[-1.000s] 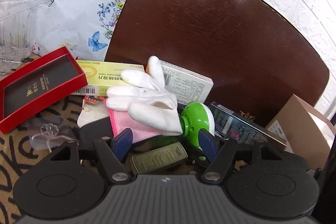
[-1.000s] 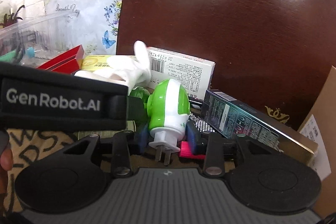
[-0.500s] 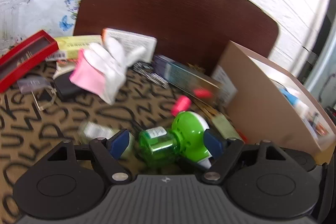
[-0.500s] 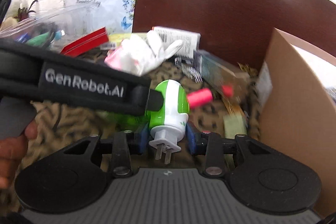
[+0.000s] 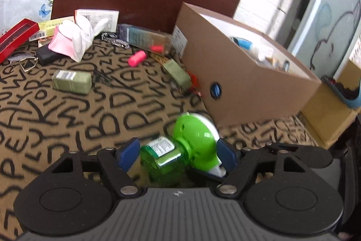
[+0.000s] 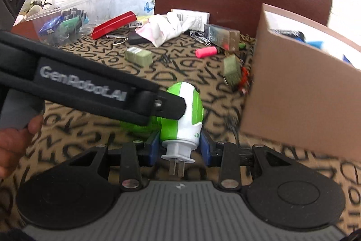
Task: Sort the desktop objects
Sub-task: 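Lift the air freshener and carry it over the cardboard box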
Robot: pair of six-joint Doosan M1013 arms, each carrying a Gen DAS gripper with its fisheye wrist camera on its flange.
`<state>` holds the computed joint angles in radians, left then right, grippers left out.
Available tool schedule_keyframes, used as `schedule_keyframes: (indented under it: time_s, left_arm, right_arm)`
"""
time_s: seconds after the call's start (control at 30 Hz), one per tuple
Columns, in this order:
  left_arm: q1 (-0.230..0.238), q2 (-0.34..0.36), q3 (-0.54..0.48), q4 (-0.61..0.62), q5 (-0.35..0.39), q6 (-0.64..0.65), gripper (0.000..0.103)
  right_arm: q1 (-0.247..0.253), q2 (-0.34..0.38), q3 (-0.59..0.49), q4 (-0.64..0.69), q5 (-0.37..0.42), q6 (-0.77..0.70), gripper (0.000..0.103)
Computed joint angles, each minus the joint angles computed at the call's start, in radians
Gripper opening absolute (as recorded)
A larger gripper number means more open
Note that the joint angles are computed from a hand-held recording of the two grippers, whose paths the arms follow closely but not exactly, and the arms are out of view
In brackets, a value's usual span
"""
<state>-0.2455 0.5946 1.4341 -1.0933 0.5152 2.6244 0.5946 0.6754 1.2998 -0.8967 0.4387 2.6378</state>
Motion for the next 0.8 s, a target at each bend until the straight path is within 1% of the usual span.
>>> schedule_keyframes:
  time_s: [0.07, 0.1, 0.13, 0.2, 0.3, 0.4, 0.5, 0.57, 0.6, 0.7, 0.73, 0.77, 0.8]
  left_arm:
    - [-0.006, 0.006, -0.008, 0.095, 0.011, -0.097, 0.080]
    - [-0.005, 0.011, -0.016, 0.115, 0.033, -0.133, 0.080]
    - [-0.001, 0.017, -0.023, 0.117, 0.056, -0.153, 0.078]
    - [-0.001, 0.016, -0.024, 0.115, 0.054, -0.161, 0.077]
    - [-0.001, 0.005, -0.007, 0.059, 0.019, -0.097, 0.078]
    - [0.007, 0.003, 0.003, -0.013, 0.021, -0.047, 0.083]
    - [0.007, 0.018, -0.023, 0.049, 0.037, -0.133, 0.083]
    - [0.007, 0.032, -0.043, 0.062, 0.065, -0.168, 0.082]
    - [0.005, 0.034, -0.048, 0.065, 0.066, -0.183, 0.082]
    - [-0.002, 0.022, -0.028, 0.020, 0.025, -0.113, 0.076]
    - [-0.004, 0.016, -0.017, -0.007, 0.002, -0.076, 0.067]
    - [-0.007, 0.008, -0.007, -0.015, -0.023, -0.062, 0.054]
    - [-0.009, 0.003, -0.005, -0.002, -0.038, -0.071, 0.052]
  right_arm:
    - [-0.001, -0.010, 0.018, 0.017, 0.000, 0.013, 0.037]
    - [0.000, -0.013, 0.024, 0.008, 0.000, 0.033, 0.037]
    - [-0.001, -0.016, 0.029, -0.005, -0.001, 0.052, 0.037]
    - [0.001, -0.018, 0.031, -0.035, -0.001, 0.089, 0.037]
    - [0.000, -0.018, 0.030, -0.036, -0.006, 0.083, 0.037]
    - [-0.003, -0.016, 0.026, -0.013, -0.010, 0.054, 0.037]
    - [-0.004, -0.011, 0.018, 0.002, -0.007, 0.042, 0.037]
    - [-0.005, -0.006, 0.010, 0.012, -0.005, 0.030, 0.037]
    - [-0.005, -0.003, 0.005, 0.019, -0.006, 0.021, 0.037]
    - [-0.004, -0.002, 0.002, 0.008, 0.001, 0.027, 0.034]
    - [-0.003, -0.003, 0.004, -0.007, 0.007, 0.042, 0.032]
    - [0.000, -0.004, 0.005, -0.028, 0.017, 0.059, 0.027]
    - [0.002, -0.008, 0.012, -0.059, 0.019, 0.088, 0.023]
